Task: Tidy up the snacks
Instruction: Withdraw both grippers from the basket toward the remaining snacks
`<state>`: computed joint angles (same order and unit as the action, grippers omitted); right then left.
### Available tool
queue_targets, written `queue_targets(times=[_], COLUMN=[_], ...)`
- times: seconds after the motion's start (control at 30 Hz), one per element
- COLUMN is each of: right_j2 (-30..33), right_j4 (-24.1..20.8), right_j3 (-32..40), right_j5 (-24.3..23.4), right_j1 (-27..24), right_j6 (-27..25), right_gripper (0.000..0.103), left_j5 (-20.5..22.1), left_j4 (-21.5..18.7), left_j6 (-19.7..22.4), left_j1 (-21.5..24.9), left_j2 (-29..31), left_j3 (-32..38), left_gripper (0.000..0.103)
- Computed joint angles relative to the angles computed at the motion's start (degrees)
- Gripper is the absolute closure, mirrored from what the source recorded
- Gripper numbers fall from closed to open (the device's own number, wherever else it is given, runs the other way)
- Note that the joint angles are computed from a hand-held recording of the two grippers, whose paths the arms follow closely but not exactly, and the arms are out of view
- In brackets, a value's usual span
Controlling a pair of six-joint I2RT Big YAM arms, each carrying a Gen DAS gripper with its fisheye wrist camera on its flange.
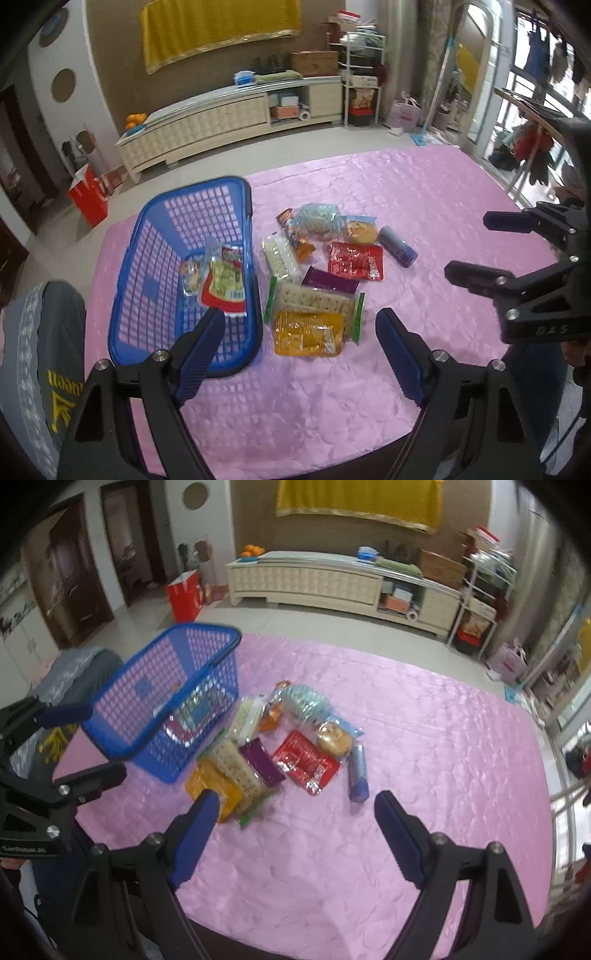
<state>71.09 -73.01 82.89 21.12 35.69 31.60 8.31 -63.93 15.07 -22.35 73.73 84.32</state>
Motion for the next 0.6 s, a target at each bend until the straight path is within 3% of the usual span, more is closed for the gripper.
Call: queue_targets(times=[0.27,0.6], right_j2=[1.2,9.4], right_j4=[9.5,11.3], right_j3=[-5.5,-3.8], right_j5=[-6.3,-9.0], right_j1=[0.9,2.9], right_j6=[-7.7,-15.5], right_gripper=[0.014,0.014], left_j5=[-1.2,0.9], left_j4=[4.5,5.2], left_j6=[-6.7,-10.9], left_j1=[2.2,8.7], left_j2=[-5.6,-5.9], left_j3=[-10.1,-16.0], left_gripper=[0.021,0.021])
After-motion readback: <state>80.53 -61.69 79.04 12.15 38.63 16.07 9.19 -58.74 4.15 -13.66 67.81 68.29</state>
